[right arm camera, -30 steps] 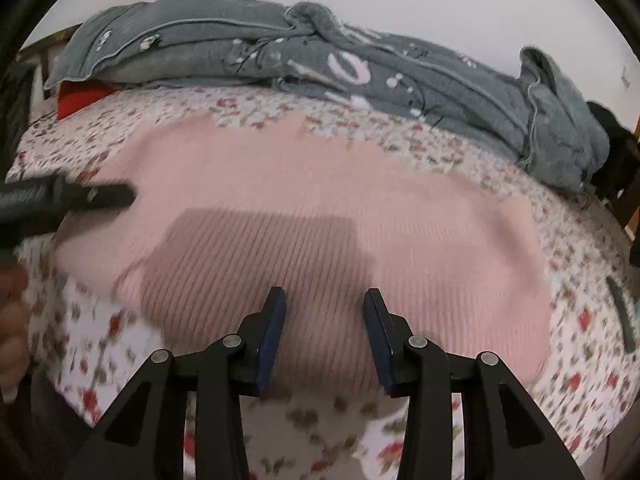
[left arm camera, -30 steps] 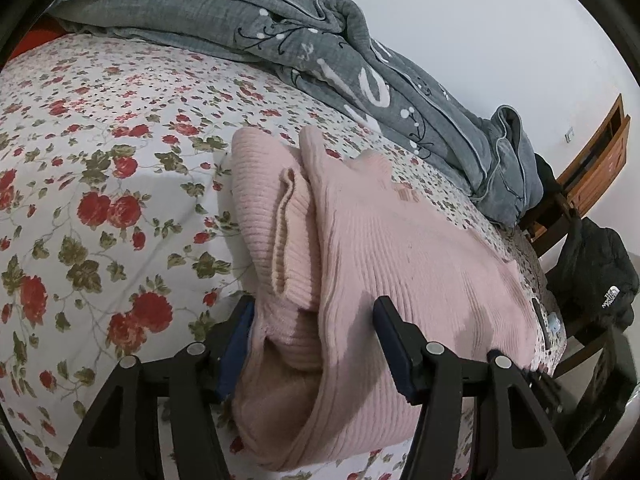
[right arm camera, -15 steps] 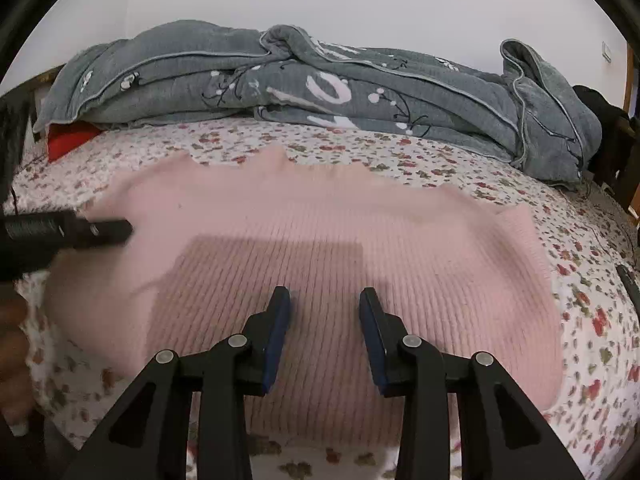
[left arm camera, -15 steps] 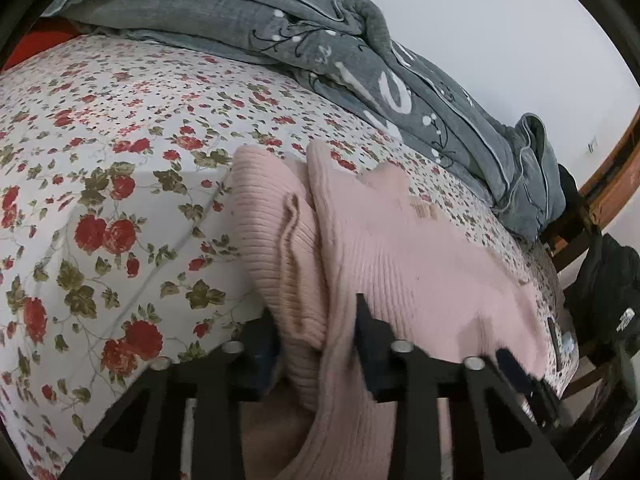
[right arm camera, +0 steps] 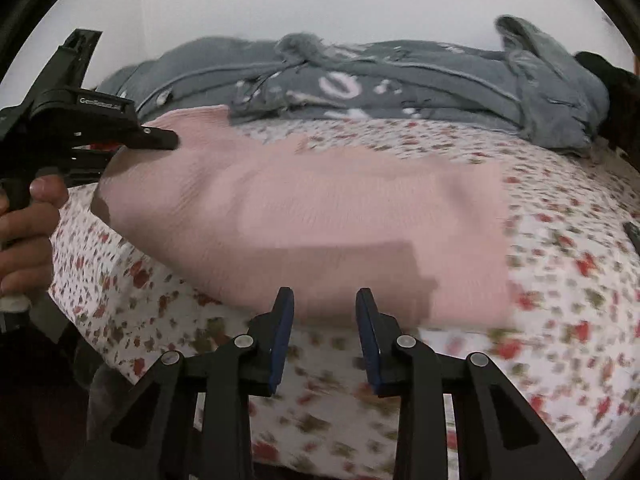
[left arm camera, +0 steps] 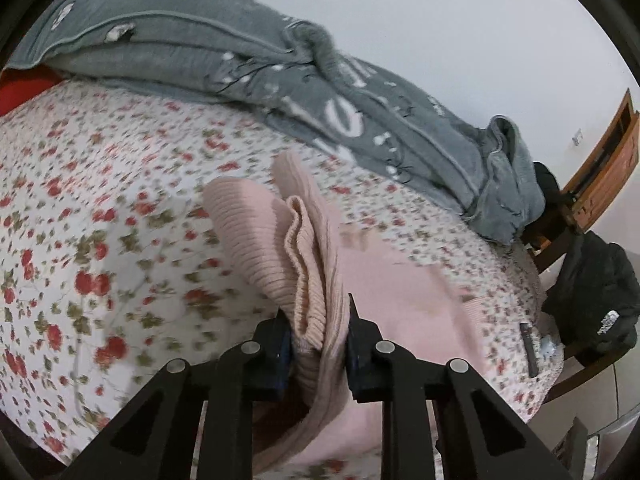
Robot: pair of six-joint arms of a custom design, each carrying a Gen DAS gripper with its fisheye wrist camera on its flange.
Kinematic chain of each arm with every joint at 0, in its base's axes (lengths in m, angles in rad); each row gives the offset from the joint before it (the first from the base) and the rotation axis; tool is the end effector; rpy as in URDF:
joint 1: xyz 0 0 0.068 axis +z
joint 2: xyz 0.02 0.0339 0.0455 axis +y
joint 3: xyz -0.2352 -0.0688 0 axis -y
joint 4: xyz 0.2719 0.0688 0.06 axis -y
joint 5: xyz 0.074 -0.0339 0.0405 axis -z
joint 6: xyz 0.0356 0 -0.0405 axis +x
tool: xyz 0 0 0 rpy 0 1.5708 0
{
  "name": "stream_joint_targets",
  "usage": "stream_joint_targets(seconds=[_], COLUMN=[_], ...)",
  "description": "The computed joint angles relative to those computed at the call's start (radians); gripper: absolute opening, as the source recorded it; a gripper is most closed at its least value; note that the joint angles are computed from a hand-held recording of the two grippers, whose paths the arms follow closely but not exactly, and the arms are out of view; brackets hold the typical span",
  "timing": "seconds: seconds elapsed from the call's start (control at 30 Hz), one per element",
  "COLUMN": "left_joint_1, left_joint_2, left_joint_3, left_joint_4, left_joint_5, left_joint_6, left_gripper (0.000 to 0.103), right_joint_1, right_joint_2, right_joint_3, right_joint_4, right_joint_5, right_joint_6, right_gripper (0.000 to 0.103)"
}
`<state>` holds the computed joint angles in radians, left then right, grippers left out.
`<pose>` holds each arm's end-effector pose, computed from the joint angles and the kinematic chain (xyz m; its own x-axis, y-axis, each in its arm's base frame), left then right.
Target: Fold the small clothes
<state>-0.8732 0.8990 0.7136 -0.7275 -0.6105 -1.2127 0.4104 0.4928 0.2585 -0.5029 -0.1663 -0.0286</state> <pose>0.1538 -0.1517 0.2248 -0.5554 -0.5320 -0.6392 -0.3349 0.8466 -0.4137 0.1553 0.0740 0.1467 -0.6017 -0.2926 -0.7432 -0.5233 0.8474 0.0901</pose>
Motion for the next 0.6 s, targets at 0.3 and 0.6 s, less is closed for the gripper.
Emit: stream_joint_targets(seconds=[0.3,0.6], left_joint_1=[-0.075,-0.077], left_joint_2=[0.485,0.955], left_joint_3=[0.419,0.774], left_joint_4=[0.033,0.114], left_joint_5=[-0.020,0.136], left_joint_6=[0.054,0.103], left_gripper=[0.020,0.022], right_joint_1=[-0.622,-0.968], right_joint_2=[0.165,0.512], right_joint_3=[0.092,0.255], right_joint_4=[-0.072,-0.104], right_joint_5=[-0.363,-0.522], right_joint_6=[-0.329,-0.537], right_gripper=[0.032,0.032])
